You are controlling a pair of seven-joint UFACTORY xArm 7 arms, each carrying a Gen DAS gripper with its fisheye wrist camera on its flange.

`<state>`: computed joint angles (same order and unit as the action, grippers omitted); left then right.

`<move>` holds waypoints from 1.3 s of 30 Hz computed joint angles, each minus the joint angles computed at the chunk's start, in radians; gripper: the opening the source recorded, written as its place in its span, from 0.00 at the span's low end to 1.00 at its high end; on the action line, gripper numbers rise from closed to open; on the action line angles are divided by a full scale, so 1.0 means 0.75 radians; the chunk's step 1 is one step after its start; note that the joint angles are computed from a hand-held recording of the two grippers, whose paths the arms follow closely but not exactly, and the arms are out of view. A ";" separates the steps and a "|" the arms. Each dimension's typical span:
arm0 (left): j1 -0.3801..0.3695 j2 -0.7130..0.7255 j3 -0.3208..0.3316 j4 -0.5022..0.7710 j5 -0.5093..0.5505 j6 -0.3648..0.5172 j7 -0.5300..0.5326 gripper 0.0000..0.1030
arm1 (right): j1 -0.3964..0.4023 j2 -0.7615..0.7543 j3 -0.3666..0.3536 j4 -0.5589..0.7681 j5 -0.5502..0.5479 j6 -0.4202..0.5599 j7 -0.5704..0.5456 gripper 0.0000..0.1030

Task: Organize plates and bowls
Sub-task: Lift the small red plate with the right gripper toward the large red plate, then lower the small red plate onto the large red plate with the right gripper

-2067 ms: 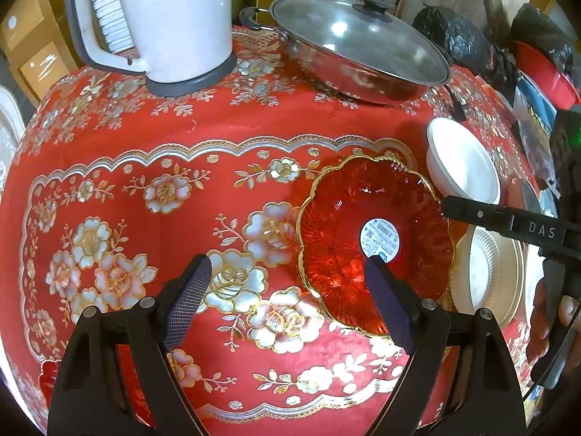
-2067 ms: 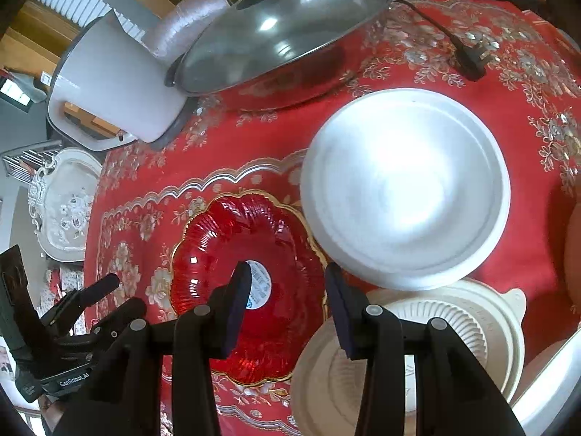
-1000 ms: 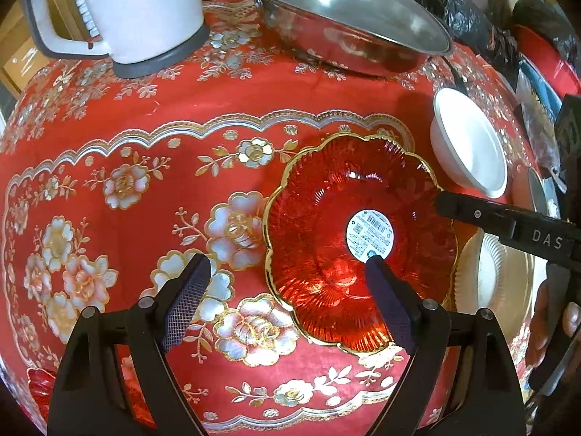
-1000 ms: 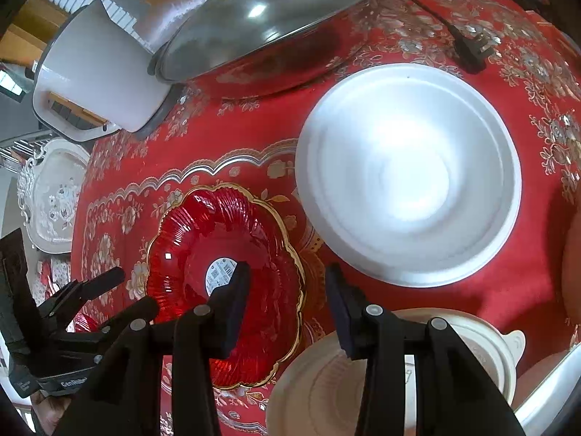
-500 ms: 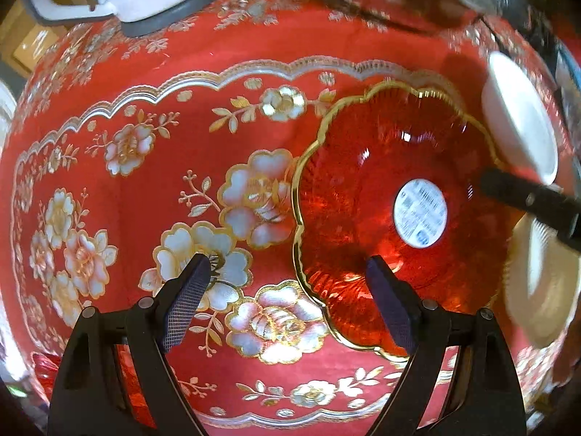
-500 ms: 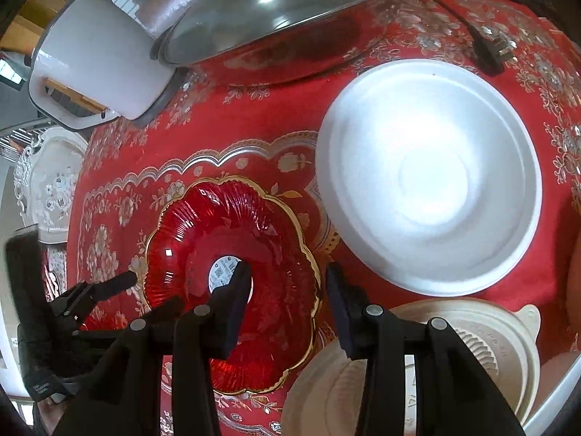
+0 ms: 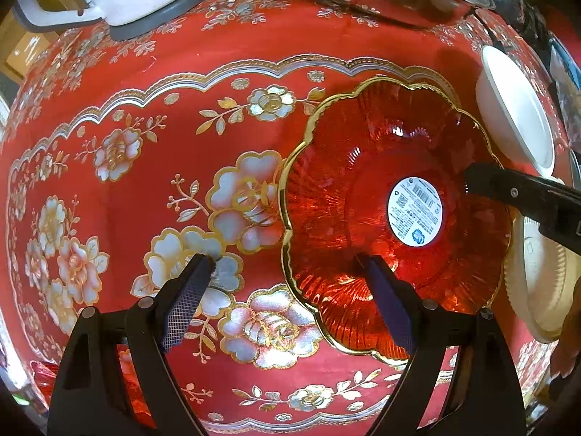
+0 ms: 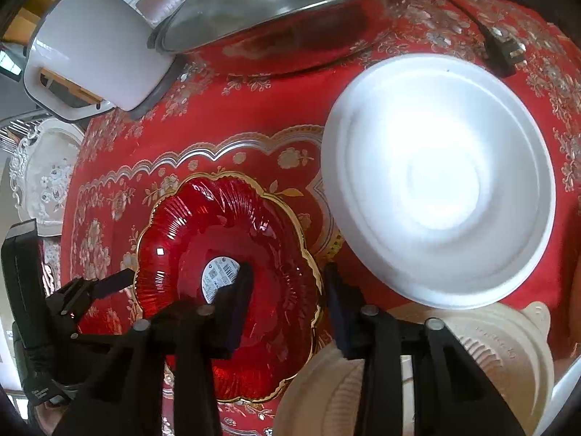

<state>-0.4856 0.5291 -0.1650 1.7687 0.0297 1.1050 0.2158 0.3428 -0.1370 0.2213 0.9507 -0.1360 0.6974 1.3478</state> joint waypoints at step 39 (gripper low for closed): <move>0.178 -0.328 -0.013 -0.322 -0.202 -0.166 0.134 0.22 | 0.069 0.022 0.068 0.112 -0.138 -0.030 0.206 0.07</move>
